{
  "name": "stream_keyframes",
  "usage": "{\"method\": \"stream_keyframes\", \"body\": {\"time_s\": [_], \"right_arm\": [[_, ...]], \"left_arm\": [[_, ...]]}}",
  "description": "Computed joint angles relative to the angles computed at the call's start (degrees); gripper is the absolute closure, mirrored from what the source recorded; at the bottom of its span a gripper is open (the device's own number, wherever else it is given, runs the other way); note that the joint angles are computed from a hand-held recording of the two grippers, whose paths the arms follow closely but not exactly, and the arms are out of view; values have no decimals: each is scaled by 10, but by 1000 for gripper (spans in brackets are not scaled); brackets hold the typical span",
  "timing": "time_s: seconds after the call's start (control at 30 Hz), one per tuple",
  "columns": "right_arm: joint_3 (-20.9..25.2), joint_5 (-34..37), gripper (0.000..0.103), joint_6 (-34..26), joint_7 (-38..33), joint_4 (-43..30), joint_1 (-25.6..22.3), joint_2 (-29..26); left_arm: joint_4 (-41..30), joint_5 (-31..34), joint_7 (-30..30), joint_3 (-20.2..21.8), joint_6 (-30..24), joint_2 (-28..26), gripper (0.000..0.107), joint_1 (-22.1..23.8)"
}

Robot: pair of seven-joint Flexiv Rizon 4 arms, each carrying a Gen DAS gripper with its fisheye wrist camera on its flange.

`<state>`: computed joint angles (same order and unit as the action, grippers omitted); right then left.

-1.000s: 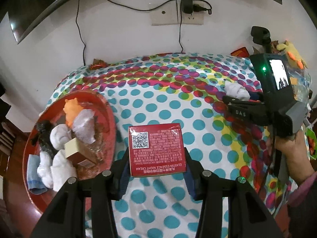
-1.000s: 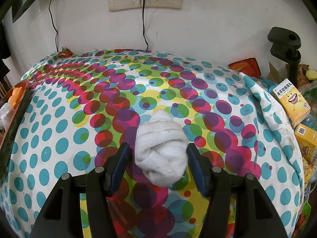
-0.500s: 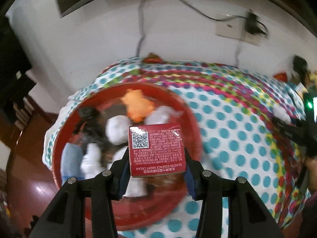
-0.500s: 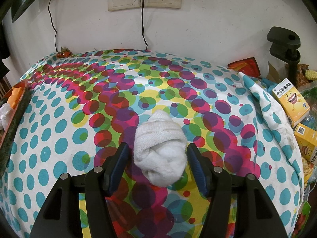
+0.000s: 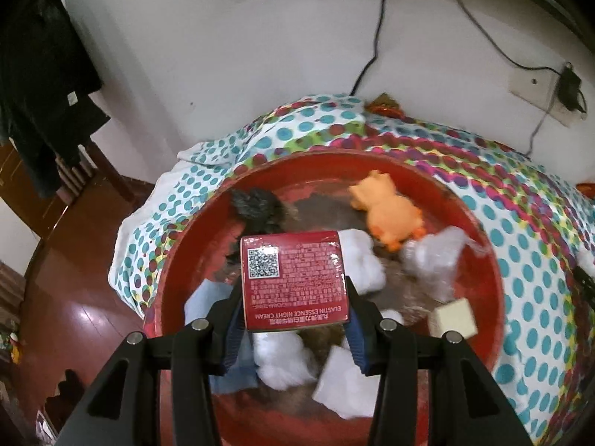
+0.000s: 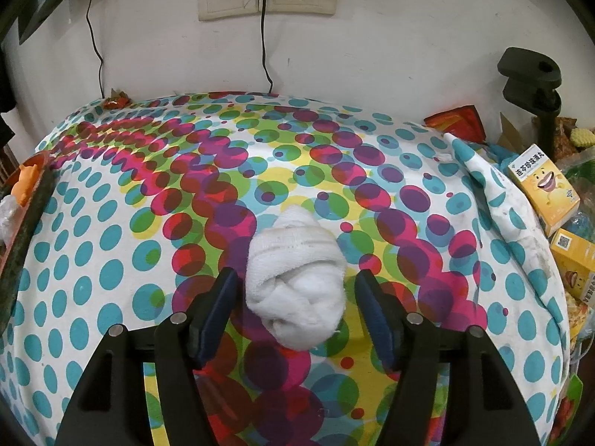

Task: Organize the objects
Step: 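Carry the red cream box into the tray and open the left tool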

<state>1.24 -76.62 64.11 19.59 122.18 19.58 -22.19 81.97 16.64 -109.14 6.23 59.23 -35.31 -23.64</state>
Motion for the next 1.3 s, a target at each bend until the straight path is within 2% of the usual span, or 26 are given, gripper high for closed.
{"method": "stream_keyframes", "body": {"time_s": [0.57, 0.7, 0.83, 1.0, 1.17, 1.3], "right_arm": [[-1, 0, 40, 2, 1, -2, 0, -2], [-1, -1, 40, 3, 1, -1, 0, -1], [0, 0, 39, 3, 1, -1, -1, -1], [-1, 0, 39, 3, 1, -1, -1, -1], [-1, 0, 39, 3, 1, -2, 0, -1], [-1, 0, 39, 4, 1, -1, -1, -1]], "left_arm": [[-40, -34, 37, -8, -19, -50, 59, 24], [-48, -14, 34, 10, -21, -55, 59, 8], [-48, -11, 32, 10, -26, -54, 58, 7], [-35, -18, 29, 4, -30, -42, 46, 11], [-21, 4, 14, 15, -26, -22, 41, -2], [-3, 3, 16, 4, -20, -4, 38, 6]]}}
